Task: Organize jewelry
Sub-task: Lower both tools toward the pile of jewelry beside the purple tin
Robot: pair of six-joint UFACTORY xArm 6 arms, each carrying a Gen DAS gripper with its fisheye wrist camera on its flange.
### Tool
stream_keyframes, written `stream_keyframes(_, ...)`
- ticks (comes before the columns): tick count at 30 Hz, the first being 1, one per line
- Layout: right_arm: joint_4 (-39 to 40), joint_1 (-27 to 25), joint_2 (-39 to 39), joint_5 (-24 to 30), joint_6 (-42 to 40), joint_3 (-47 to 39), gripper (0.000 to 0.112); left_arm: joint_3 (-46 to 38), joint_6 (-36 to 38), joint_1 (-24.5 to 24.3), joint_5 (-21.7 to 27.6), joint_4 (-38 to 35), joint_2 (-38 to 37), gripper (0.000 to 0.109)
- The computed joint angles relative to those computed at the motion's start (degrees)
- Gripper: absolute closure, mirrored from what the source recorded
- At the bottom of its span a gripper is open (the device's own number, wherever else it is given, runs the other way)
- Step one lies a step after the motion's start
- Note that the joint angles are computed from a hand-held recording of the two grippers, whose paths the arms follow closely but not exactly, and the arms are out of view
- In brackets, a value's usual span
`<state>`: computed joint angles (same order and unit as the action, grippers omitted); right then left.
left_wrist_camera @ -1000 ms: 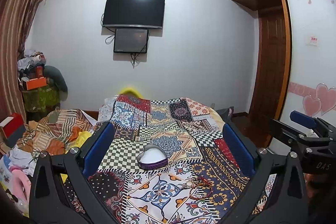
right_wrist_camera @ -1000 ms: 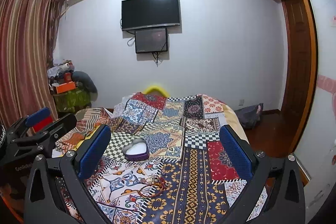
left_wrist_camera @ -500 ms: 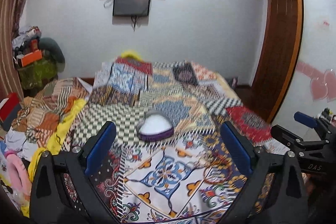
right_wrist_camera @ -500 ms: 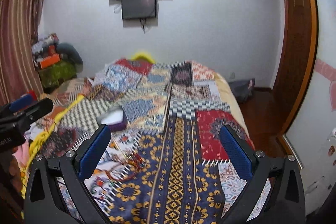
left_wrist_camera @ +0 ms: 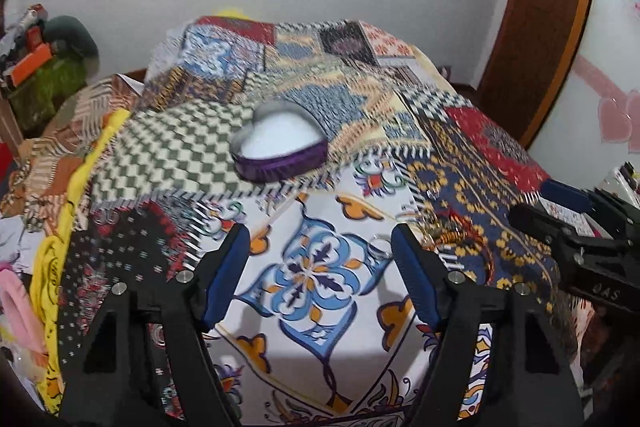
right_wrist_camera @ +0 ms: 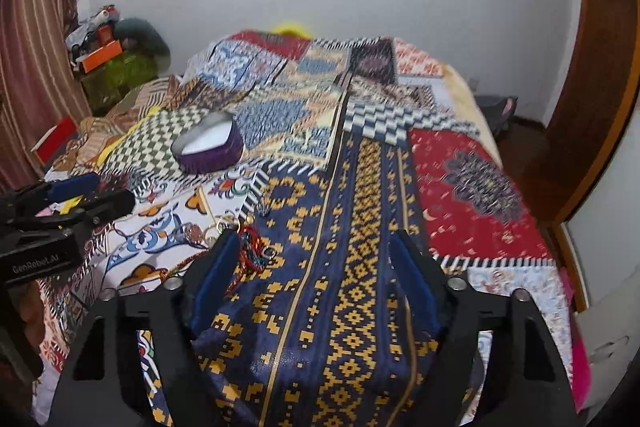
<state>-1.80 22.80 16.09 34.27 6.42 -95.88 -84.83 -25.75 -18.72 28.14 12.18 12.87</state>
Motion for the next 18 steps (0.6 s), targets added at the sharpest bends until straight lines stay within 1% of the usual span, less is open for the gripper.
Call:
stream_keyframes(3, 2.4, -0.3, 1.0, 1.1, -2.0, -1.1, 0.053, -0.8, 3.9, -0.4, 0.0, -4.5, 1.4, 0.039)
stream_keyframes(7, 4.9, -0.5, 2.5, 2.8, -4.9, -2.8, 0.065, -2.0, 8.2, -0.8, 1.2, -9.0, 2.8, 0.047)
stream_keyframes(11, 8.1, -0.6, 4.2, 5.7, -9.1, -5.2, 0.071, -3.3, 11.7, -1.1, 1.7, -12.9, 4.3, 0.051)
stream_keyframes(14, 8.8, -0.6, 5.3, 6.8, -10.8, -6.6, 0.075, -4.3, 13.0, -1.2, 1.9, -14.4, 5.2, 0.054)
stream_keyframes(16, 9.0, -0.6, 5.9, 7.4, -11.5, -7.4, 0.08, -5.1, 14.1, -1.3, 2.0, -15.7, 5.9, 0.058)
stream_keyframes(18, 10.2, -0.6, 6.5, 8.3, -13.0, -8.3, 0.083, -5.7, 15.0, -1.4, 1.9, -16.5, 6.4, 0.059)
